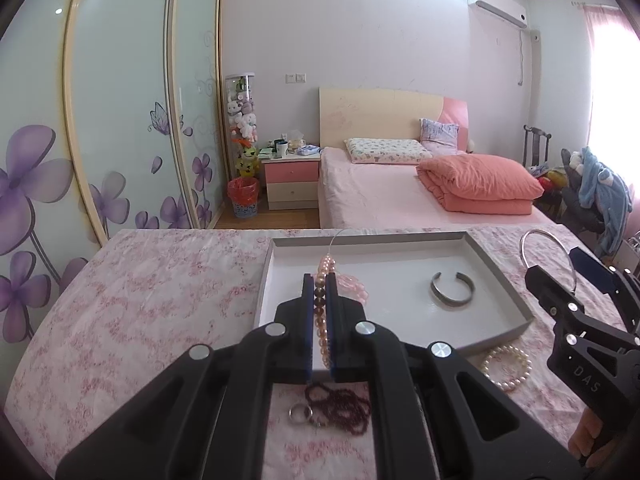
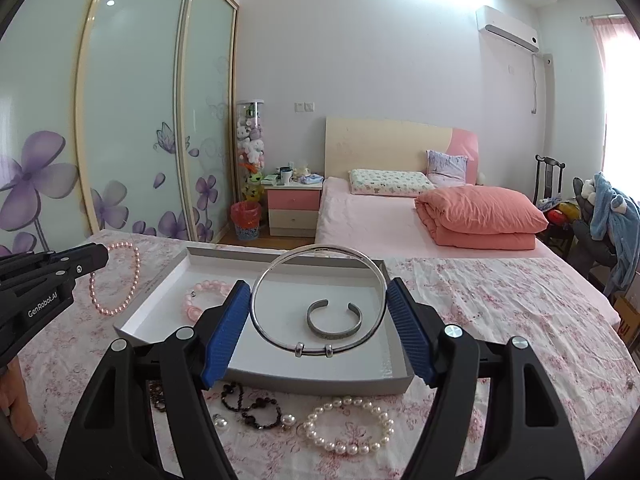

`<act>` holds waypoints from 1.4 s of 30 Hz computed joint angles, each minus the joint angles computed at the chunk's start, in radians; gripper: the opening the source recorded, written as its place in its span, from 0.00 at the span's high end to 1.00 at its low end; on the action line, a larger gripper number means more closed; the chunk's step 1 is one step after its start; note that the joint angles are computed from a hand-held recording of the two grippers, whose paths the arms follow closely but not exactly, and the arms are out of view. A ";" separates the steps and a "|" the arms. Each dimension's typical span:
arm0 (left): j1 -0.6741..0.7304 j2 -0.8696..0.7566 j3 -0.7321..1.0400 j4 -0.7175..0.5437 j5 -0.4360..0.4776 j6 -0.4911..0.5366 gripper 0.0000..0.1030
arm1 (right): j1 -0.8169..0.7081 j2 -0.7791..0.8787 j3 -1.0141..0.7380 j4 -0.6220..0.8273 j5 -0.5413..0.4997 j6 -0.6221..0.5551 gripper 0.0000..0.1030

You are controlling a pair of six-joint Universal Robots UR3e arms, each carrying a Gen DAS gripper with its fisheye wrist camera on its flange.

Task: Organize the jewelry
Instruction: 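Lower both pieces into the tray and open both tools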

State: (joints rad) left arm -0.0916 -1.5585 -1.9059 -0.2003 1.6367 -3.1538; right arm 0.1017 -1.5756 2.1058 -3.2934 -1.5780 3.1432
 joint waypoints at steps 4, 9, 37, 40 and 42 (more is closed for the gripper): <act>-0.014 -0.096 0.081 0.005 0.028 0.007 0.94 | -0.012 0.068 -0.046 -0.005 0.003 -0.008 0.32; -0.033 -0.217 0.194 0.002 0.049 0.016 0.94 | -0.018 0.151 -0.111 0.003 0.002 -0.012 0.32; -0.010 -0.432 0.402 -0.060 0.023 0.006 0.90 | -0.076 0.209 -0.202 0.175 0.095 -0.005 0.30; 0.001 -0.373 0.341 -0.047 0.018 0.008 0.89 | -0.079 0.143 -0.141 0.176 0.098 -0.008 0.30; 0.014 -0.320 0.279 -0.031 0.009 0.009 0.86 | -0.079 0.107 -0.108 0.178 0.099 -0.009 0.30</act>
